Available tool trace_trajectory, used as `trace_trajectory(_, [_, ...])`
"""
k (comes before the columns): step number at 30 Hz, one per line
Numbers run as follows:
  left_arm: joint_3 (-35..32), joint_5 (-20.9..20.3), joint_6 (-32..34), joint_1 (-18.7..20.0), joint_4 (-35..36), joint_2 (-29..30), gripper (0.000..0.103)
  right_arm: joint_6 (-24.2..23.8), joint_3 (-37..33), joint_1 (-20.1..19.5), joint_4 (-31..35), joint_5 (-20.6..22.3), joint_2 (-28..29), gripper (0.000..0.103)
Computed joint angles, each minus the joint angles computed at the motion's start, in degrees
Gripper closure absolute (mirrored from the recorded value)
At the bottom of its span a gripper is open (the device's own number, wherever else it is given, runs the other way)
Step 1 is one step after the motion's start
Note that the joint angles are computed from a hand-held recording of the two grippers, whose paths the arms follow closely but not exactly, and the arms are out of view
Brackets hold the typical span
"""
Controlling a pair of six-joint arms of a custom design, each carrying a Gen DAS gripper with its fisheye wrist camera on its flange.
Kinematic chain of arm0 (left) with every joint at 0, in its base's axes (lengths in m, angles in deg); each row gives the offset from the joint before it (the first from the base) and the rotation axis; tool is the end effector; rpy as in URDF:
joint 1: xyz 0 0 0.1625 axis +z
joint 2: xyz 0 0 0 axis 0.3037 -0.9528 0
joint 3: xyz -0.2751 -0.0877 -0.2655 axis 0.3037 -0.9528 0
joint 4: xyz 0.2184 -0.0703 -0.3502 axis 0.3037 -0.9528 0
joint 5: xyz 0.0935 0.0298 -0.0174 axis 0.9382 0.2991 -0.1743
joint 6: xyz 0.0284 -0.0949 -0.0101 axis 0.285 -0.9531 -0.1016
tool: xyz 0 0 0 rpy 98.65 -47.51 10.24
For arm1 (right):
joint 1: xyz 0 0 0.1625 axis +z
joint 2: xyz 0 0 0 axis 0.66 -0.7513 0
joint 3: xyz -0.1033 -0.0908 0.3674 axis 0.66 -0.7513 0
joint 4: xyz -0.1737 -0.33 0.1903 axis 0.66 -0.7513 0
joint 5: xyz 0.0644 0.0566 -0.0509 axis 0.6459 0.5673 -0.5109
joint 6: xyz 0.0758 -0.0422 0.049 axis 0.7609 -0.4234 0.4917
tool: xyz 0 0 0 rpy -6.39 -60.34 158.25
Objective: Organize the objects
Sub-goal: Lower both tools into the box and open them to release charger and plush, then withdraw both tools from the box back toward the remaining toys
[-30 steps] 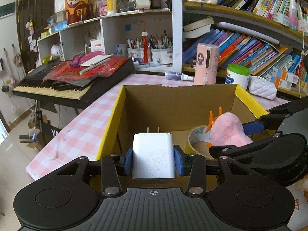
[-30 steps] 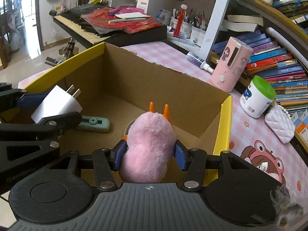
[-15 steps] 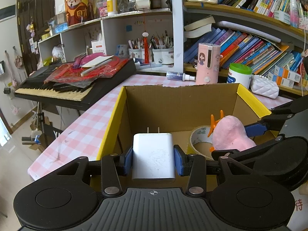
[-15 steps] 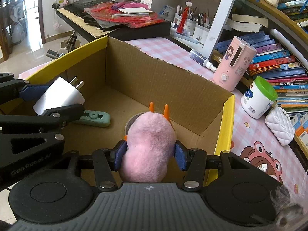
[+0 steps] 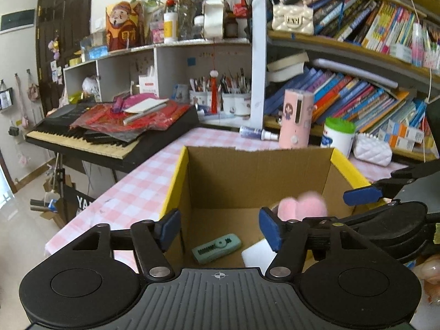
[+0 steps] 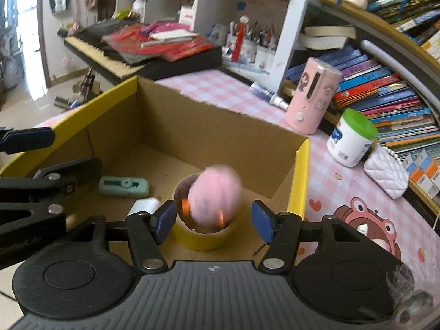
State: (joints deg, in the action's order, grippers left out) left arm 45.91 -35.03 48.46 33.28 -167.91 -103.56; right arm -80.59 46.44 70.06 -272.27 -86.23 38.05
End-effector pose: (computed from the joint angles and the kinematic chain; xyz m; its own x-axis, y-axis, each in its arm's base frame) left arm -0.1329 -0.5136 0.2152 -0.6976 -0.1195 -0.7064 0.5761 0.4926 -0.6523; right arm 0.3270 -0.6117 0.0339 -0.5026 -0.4876 0.7139 -0.8154 0.5417 -0.2041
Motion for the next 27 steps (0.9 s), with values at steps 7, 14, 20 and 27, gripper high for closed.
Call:
trace_trajectory(7, [2.53, 0.77, 0.41, -1.81, -3.74, -1.26, 0.025, 1.05, 4.1, 0.79, -7.29, 0.05, -1.57, 0.039])
trace_trajectory(14, [6.04, 2.21, -0.9, -3.62, -6.2, -3.46, 0.019, 1.66, 8.41, 1.89, -17.45, -1.19, -2.33, 0.034])
trace_trajectory(20, [9.27, 3.21, -3.45, -4.92, -5.67, -5.9, 0.018, 3.19, 11.94, 2.86, -23.22, -2.98, -3.11, 0.034])
trace_trajectory(27, [13.85, 4.45, -7.82, -6.78, -2.13, -9.88, 0.018, 4.11, 15.36, 4.28, -25.42, -5.48, -3.6, 0.033])
